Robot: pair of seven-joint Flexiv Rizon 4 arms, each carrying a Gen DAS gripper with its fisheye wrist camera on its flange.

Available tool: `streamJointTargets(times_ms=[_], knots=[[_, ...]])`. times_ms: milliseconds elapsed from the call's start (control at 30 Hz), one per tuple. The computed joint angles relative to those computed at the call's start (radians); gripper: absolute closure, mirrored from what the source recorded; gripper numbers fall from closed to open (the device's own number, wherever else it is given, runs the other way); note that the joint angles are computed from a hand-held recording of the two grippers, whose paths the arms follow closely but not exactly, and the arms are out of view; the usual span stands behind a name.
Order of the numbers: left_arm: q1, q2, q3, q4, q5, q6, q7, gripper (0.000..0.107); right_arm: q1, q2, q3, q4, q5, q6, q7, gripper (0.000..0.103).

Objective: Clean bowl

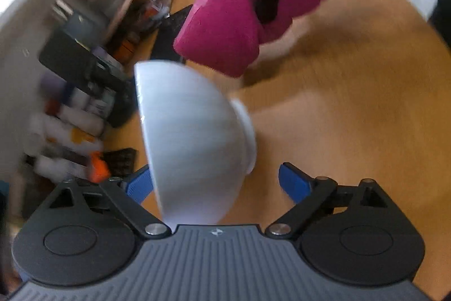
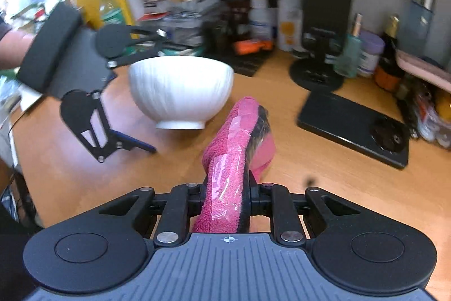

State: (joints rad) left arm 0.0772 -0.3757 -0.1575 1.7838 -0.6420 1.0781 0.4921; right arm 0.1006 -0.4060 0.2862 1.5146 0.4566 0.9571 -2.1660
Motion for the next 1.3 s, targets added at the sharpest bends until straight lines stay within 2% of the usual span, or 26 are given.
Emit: streamJointTargets(times_ms=[33, 67, 133, 200, 300, 367, 500, 567, 633, 733, 800, 933, 1033, 1100, 1167, 1300], knots=[[-0.024, -0.012, 0.040, -0.036, 0.065, -0.027, -0.091, 0.065, -0.002, -0.001, -0.002, -0.006, 0.000, -0.007, 0.002, 0.082], [-0.038, -0.023, 0.069, -0.076, 0.126, -0.075, -0.165, 0.073, 0.001, -0.007, -0.005, -0.013, -0.004, -0.006, 0.005, 0.082], [-0.046, -0.040, 0.105, -0.170, 0.225, -0.235, -0.286, 0.083, 0.009, -0.016, -0.008, -0.022, -0.014, -0.001, 0.015, 0.082], [-0.038, -0.062, 0.114, -0.289, 0.265, -0.471, -0.421, 0.087, 0.014, -0.029, -0.011, -0.037, -0.026, 0.005, 0.023, 0.082], [-0.005, -0.096, 0.094, -0.410, 0.218, -0.721, -0.581, 0.093, 0.002, -0.033, -0.004, -0.058, -0.033, -0.005, -0.001, 0.082], [0.014, -0.120, 0.083, -0.463, 0.180, -0.819, -0.663, 0.093, 0.015, -0.055, -0.007, -0.087, -0.071, -0.012, -0.033, 0.082], [0.028, -0.138, 0.077, -0.481, 0.141, -0.852, -0.746, 0.089, 0.046, -0.108, 0.009, -0.149, -0.154, -0.007, -0.160, 0.082], [0.026, -0.140, 0.076, -0.479, 0.146, -0.845, -0.756, 0.088, 0.025, -0.112, 0.054, -0.168, -0.136, -0.030, -0.275, 0.082], [0.022, -0.144, 0.077, -0.489, 0.164, -0.850, -0.762, 0.085, -0.015, -0.093, 0.110, -0.164, -0.088, -0.081, -0.447, 0.081], [0.023, -0.139, 0.079, -0.476, 0.175, -0.852, -0.761, 0.080, -0.090, -0.022, 0.160, -0.137, -0.009, -0.279, -0.654, 0.081], [0.027, -0.137, 0.078, -0.464, 0.166, -0.846, -0.763, 0.079, -0.114, 0.028, 0.160, -0.098, 0.015, -0.389, -0.721, 0.082], [0.027, -0.137, 0.083, -0.473, 0.188, -0.858, -0.761, 0.079, -0.069, 0.028, 0.105, -0.101, 0.044, -0.383, -0.682, 0.082], [0.025, -0.141, 0.087, -0.488, 0.209, -0.863, -0.760, 0.081, 0.027, -0.013, 0.007, -0.116, 0.006, -0.197, -0.514, 0.082], [0.023, -0.145, 0.086, -0.494, 0.213, -0.860, -0.766, 0.081, 0.086, -0.057, -0.060, -0.137, -0.043, -0.059, -0.332, 0.082], [0.022, -0.143, 0.086, -0.491, 0.215, -0.858, -0.768, 0.081, 0.099, -0.092, -0.078, -0.163, -0.073, 0.010, -0.223, 0.082], [0.018, -0.142, 0.084, -0.486, 0.215, -0.846, -0.770, 0.079, 0.078, -0.132, -0.031, -0.204, -0.106, 0.016, -0.173, 0.082]])
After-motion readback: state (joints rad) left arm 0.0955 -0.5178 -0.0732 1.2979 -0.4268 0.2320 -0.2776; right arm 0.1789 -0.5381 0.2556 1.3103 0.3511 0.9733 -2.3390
